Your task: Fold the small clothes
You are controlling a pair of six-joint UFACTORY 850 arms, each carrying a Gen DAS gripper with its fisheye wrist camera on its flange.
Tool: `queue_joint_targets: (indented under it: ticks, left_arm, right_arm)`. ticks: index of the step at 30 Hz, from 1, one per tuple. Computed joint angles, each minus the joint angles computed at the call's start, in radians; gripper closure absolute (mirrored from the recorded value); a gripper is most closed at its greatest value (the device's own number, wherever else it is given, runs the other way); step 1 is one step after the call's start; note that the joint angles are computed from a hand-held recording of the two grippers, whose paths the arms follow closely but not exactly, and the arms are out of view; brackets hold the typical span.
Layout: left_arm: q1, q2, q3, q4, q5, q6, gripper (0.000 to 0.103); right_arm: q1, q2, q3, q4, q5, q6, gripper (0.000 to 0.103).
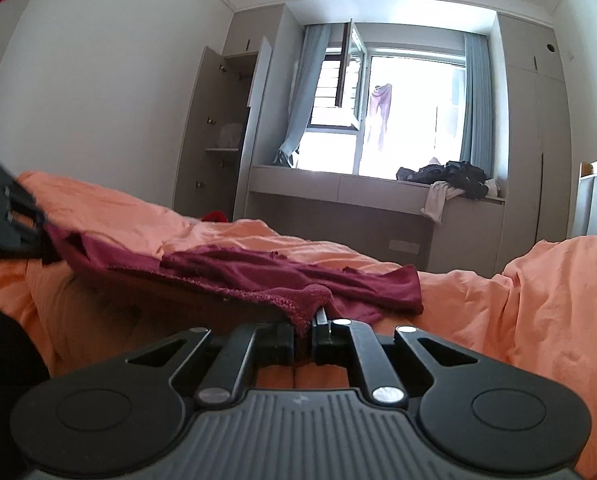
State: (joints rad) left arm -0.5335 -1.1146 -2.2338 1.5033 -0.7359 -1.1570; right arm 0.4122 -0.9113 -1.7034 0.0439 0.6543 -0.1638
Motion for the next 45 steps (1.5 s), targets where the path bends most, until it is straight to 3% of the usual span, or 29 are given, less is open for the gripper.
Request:
queue_joint_targets:
  ticks: [3, 5, 11, 17, 18, 19, 20, 21, 24, 34, 45]
  left_arm:
    - [-0.002, -0.002, -0.007, 0.018, -0.003, -0.037, 0.096]
    - [-0.001, -0.007, -0.025, -0.010, 0.002, -0.026, 0.096]
    - [0.003, -0.003, -0.033, -0.037, 0.012, -0.011, 0.096]
    - [0.000, -0.010, -0.045, -0.049, 0.001, -0.008, 0.096]
    - [-0.001, -0.012, -0.049, -0.054, -0.003, -0.015, 0.096]
    - [-0.003, -0.017, -0.059, -0.060, -0.008, -0.015, 0.096]
    - [-0.004, -0.018, -0.059, -0.058, -0.012, -0.023, 0.096]
    - [-0.006, -0.016, -0.055, -0.047, -0.017, -0.039, 0.096]
    - [-0.014, 0.004, -0.018, 0.004, -0.030, -0.111, 0.097]
    - [-0.069, 0.209, 0.272, 0.200, -0.016, -0.414, 0.097]
    - [-0.197, 0.472, 0.585, 0.292, -0.101, -0.481, 0.097]
  right_arm:
    - [0.008, -0.012, 0.004, 0.040, -0.012, -0.065, 0.083]
    - [0.016, -0.026, 0.001, 0.071, -0.019, -0.122, 0.067]
    - [0.041, -0.070, -0.022, 0.192, -0.014, -0.330, 0.037]
    - [0.074, -0.112, -0.034, 0.292, 0.109, -0.614, 0.026]
    - [0.078, -0.120, -0.040, 0.299, 0.120, -0.656, 0.027]
    - [0.081, -0.125, -0.042, 0.298, 0.128, -0.682, 0.039]
    - [0.082, -0.125, -0.041, 0.292, 0.132, -0.697, 0.067]
    - [0.083, -0.123, -0.040, 0.296, 0.126, -0.704, 0.079]
    - [0.073, -0.099, -0.021, 0.260, 0.095, -0.611, 0.091]
    - [0.045, 0.072, 0.185, 0.204, 0.302, -0.369, 0.094]
    - [0.025, 0.341, 0.531, 0.121, 0.503, -0.292, 0.094]
